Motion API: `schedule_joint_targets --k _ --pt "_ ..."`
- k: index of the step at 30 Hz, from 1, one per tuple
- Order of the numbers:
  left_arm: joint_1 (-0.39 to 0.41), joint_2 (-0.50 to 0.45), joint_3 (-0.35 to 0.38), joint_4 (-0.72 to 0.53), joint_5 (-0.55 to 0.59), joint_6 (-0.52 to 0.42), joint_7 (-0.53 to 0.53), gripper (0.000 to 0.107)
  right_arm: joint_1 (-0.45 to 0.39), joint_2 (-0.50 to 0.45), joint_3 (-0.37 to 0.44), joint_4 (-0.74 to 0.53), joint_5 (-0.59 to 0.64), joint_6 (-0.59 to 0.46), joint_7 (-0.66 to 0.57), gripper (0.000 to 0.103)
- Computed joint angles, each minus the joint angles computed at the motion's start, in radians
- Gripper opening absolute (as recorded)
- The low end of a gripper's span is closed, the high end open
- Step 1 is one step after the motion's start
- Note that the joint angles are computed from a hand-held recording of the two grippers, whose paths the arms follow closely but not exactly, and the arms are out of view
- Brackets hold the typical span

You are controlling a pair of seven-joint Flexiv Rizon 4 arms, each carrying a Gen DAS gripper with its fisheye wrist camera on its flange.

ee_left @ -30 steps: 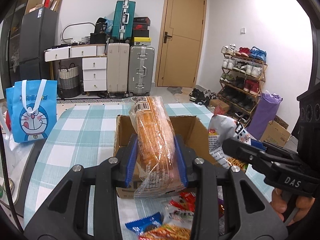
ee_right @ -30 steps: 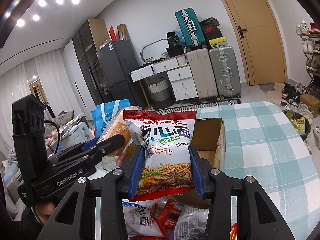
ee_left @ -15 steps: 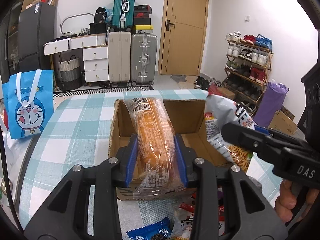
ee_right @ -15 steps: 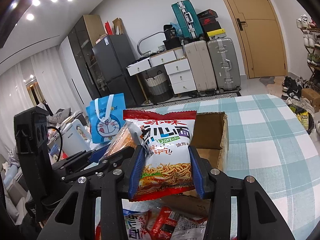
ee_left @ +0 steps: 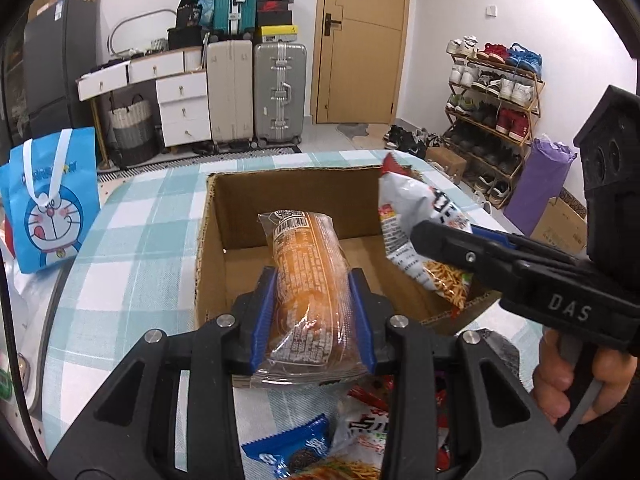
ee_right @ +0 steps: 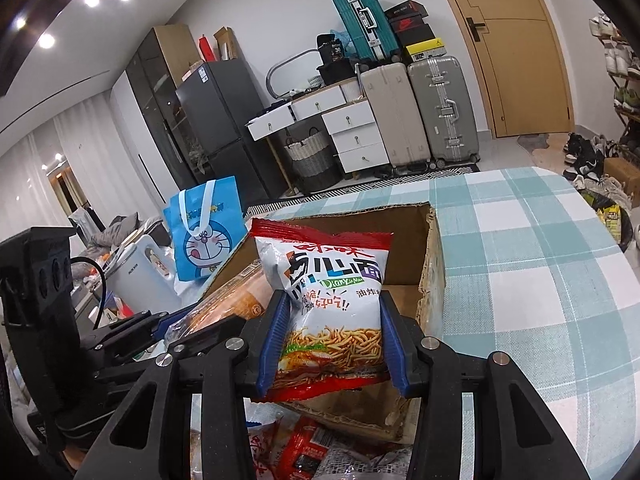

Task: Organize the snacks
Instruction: 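Open both tools to drop the bread roll and noodle bags into the box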

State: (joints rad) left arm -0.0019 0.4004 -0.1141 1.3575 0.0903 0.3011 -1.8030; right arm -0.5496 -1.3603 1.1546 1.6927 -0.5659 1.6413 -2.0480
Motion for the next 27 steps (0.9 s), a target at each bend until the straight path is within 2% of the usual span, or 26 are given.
schedule_joint_targets --k 5,9,11,12,16,17,19,21,25,27 --pt "-0.01 -0.002 -0.006 -0.012 -0.014 -0.031 -0.007 0.033 -0.003 -0.011 0.024 -0.028 0.026 -0.045 -0.007 0.045" --pt "-0.017 0.007 -0.007 -0.001 -0.018 -0.028 -0.012 0.033 0.01 0.024 -0.006 -0.017 0.055 -0.023 -0.034 0.045" --pt "-0.02 0.011 -0.004 0.005 -0.024 -0.019 -0.019 0.033 0.013 0.046 -0.028 0.006 0.056 0.013 -0.036 0.051" --pt "-0.021 0.014 -0.003 0.007 -0.027 -0.017 -0.022 0.033 0.006 0.047 -0.028 0.018 0.047 0.031 -0.037 0.059" --pt "-0.014 0.032 -0.004 0.007 -0.014 -0.011 -0.023 0.038 -0.069 -0.008 0.041 0.063 -0.029 0.027 -0.038 0.078" --pt "-0.012 0.038 -0.003 0.007 -0.013 -0.007 -0.023 0.043 -0.085 -0.012 0.048 0.076 -0.04 0.032 -0.037 0.082" --pt "-0.01 0.056 -0.002 0.011 -0.014 -0.003 -0.023 0.054 -0.109 -0.011 0.049 0.102 -0.059 0.05 -0.026 0.097" --pt "-0.004 0.075 -0.003 0.011 -0.012 -0.005 -0.025 0.079 -0.134 -0.008 0.044 0.127 -0.085 0.065 -0.012 0.101" --pt "0.005 0.109 0.002 0.011 -0.022 -0.01 -0.02 0.083 -0.142 0.055 -0.024 0.166 -0.108 0.095 0.044 0.102" --pt "0.013 0.131 0.007 0.01 -0.028 -0.032 -0.02 0.087 -0.129 0.098 -0.085 0.193 -0.114 0.153 0.063 0.102"
